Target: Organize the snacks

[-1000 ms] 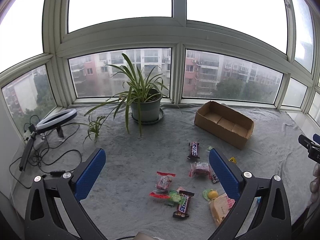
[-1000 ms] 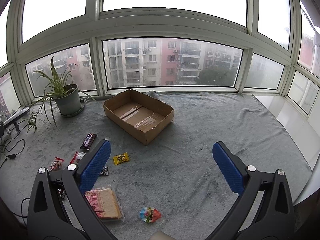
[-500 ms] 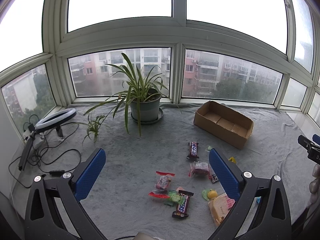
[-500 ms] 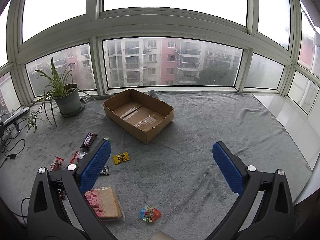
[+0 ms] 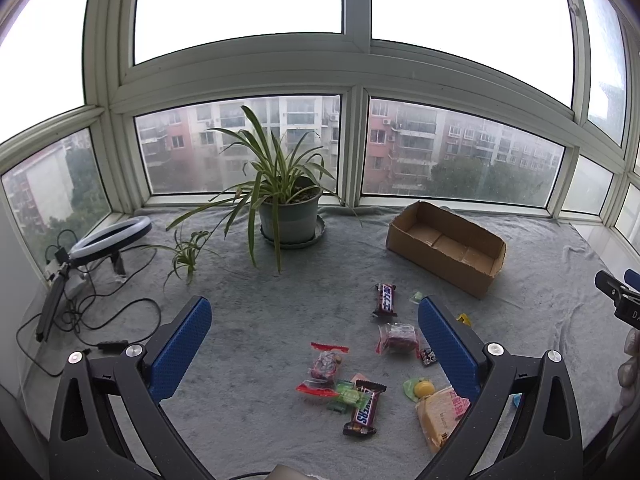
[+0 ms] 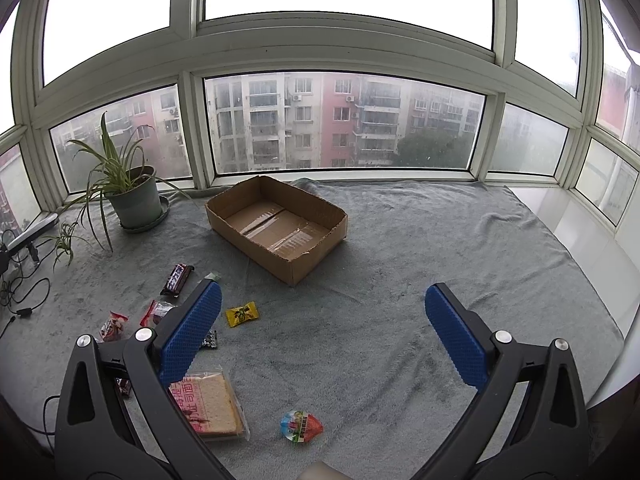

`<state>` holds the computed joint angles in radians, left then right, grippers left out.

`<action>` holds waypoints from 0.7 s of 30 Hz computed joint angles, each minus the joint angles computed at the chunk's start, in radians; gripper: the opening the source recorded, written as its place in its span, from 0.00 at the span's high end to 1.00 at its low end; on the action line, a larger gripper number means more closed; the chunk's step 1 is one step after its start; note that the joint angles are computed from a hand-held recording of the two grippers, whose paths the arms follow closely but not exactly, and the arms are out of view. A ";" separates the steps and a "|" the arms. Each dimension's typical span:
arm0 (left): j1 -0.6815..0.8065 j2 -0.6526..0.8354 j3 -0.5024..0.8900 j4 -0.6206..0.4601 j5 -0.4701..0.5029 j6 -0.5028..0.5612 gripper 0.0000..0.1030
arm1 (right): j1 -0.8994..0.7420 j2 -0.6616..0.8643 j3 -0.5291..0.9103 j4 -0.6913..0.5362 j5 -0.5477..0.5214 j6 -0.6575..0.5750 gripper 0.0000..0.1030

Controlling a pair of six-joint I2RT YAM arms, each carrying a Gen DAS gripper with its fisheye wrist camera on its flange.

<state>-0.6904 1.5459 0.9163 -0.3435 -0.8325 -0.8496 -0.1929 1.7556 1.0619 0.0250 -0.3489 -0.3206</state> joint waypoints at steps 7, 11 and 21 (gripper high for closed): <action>0.001 0.007 0.000 0.009 0.012 0.005 0.01 | 0.000 0.014 0.004 0.004 0.001 -0.001 0.00; 0.002 0.008 -0.003 0.012 0.018 0.006 0.01 | -0.007 0.017 -0.014 0.010 -0.005 -0.008 0.00; 0.022 0.011 -0.025 0.051 0.076 0.036 0.01 | -0.007 0.043 0.014 -0.055 -0.029 -0.067 0.00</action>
<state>-0.6680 1.5567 0.8918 -0.2927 -0.7565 -0.8131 -0.1994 1.7985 1.0761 -0.0301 -0.3777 -0.3877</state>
